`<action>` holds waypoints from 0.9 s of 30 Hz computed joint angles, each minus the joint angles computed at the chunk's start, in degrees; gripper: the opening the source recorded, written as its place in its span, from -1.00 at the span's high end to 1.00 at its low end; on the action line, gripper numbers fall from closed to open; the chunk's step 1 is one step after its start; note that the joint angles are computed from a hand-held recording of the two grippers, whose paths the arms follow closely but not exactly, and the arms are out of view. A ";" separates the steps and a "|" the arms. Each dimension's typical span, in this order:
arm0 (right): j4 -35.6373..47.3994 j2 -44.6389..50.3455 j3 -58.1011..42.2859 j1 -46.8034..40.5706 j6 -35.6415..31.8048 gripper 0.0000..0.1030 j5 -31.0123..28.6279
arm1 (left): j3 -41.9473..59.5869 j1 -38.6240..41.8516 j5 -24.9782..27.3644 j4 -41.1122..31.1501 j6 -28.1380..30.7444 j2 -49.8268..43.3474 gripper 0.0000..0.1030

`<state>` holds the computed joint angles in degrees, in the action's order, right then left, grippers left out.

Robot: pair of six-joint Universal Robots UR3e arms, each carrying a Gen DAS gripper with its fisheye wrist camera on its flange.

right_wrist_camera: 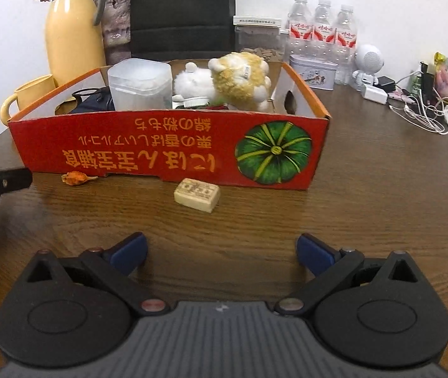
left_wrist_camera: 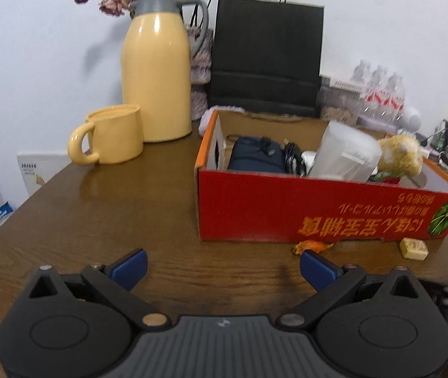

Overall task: Organize objects
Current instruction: 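Withdraw both grippers from the box toward the beige block, then grasp beige block with right gripper while left gripper grasps small orange piece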

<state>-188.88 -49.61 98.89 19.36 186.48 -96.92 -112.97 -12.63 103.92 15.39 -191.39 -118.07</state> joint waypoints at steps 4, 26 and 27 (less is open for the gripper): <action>3.79 3.11 -6.84 0.65 0.40 -1.00 -0.29 | 1.13 0.73 -0.49 -5.00 -1.34 0.53 -1.00; -6.93 4.36 -4.98 -0.51 3.01 0.33 3.36 | 6.06 -0.59 1.42 -11.11 -0.65 -1.45 -1.00; -7.60 4.32 -4.69 -0.42 2.63 0.33 3.09 | 6.56 -0.68 1.46 -11.51 -0.71 -1.63 -1.00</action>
<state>-196.48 -45.29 94.20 18.94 189.10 -93.82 -106.41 -13.31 105.38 3.88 -192.10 -119.70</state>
